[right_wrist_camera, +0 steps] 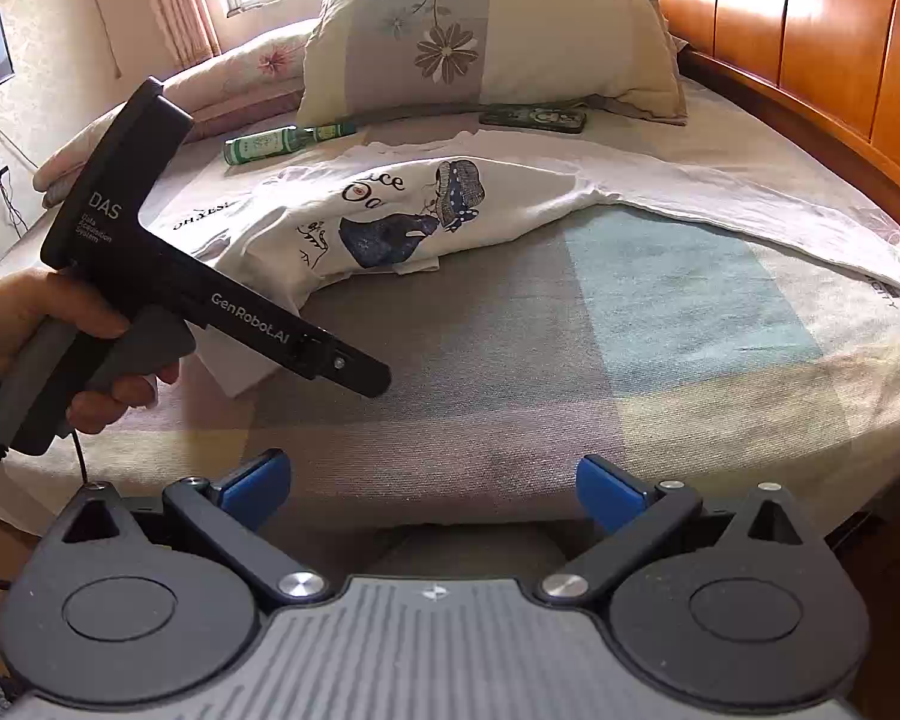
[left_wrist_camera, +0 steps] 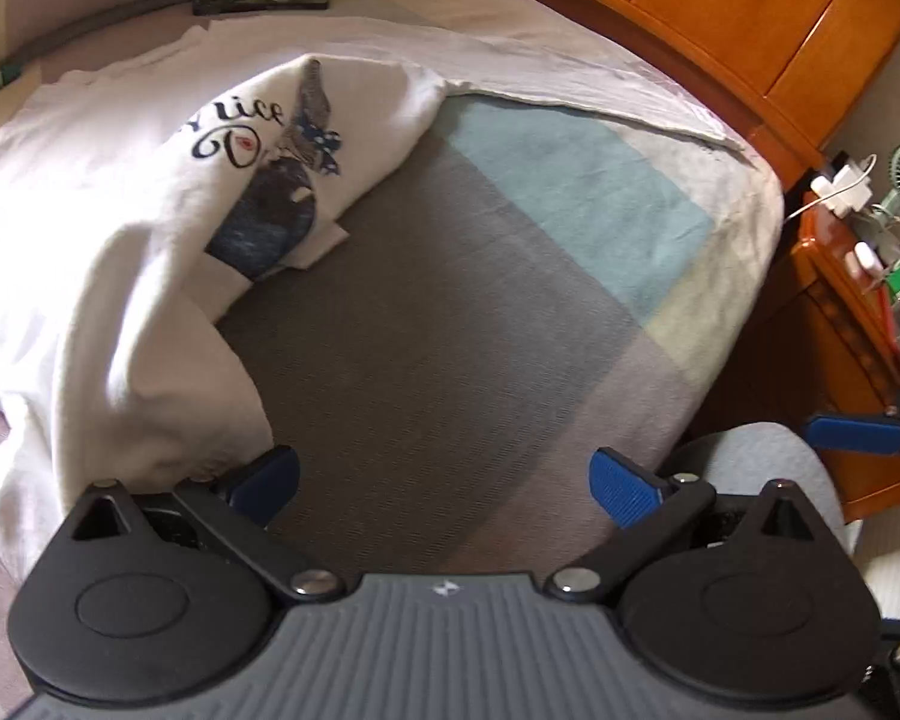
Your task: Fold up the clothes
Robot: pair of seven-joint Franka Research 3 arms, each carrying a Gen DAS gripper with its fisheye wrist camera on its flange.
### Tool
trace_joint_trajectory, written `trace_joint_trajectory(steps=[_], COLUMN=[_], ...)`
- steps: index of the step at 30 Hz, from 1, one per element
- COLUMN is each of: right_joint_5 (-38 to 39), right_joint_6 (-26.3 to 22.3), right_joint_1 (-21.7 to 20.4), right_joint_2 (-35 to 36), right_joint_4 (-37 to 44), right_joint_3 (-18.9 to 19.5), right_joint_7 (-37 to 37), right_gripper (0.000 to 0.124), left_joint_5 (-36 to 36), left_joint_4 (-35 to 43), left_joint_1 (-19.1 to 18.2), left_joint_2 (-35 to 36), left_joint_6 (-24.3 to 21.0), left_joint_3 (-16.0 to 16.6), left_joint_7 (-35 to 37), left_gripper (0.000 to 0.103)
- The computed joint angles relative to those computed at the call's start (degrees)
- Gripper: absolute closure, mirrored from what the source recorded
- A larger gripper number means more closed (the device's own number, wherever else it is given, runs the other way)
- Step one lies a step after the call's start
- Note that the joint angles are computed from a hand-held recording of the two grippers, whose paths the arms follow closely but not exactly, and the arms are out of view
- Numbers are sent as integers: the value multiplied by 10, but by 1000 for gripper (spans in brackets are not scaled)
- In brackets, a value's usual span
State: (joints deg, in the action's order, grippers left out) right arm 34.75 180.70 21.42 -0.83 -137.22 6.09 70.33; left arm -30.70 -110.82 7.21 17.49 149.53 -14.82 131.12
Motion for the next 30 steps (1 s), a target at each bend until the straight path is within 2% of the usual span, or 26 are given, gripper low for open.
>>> trace_joint_trajectory(steps=[3,9,11,15,19,22,24,27,30], right_joint_5=[-3,-32,-46,-61,-60,-49,-26,-18,-52], right_joint_6=[-4,-22,-27,-29,-28,-33,-36,-37,-31], right_joint_1=[-1,-8,-9,-12,-16,-21,-27,-28,-22], right_joint_2=[10,31,37,42,43,49,54,60,67], right_joint_4=[10,30,36,40,41,47,53,60,66], right_joint_3=[1,6,6,8,11,14,22,24,11], right_joint_7=[1,13,26,39,39,31,9,-6,13], right_gripper=[21,21,21,21,21,21,21,21,21], left_joint_5=[50,210,250,288,239,200,164,89,54], left_joint_4=[3,39,60,109,89,56,50,67,105], left_joint_1=[-9,-21,-19,-5,48,67,77,93,80], left_joint_2=[-2,26,45,81,63,33,23,26,55], left_joint_6=[36,84,90,67,84,110,112,72,18], left_joint_3=[22,71,81,81,20,-16,-40,-76,-78], left_joint_7=[-23,-122,-150,-211,-168,-112,-65,17,46], left_gripper=[1,1,1,1,1,1,1,1,1])
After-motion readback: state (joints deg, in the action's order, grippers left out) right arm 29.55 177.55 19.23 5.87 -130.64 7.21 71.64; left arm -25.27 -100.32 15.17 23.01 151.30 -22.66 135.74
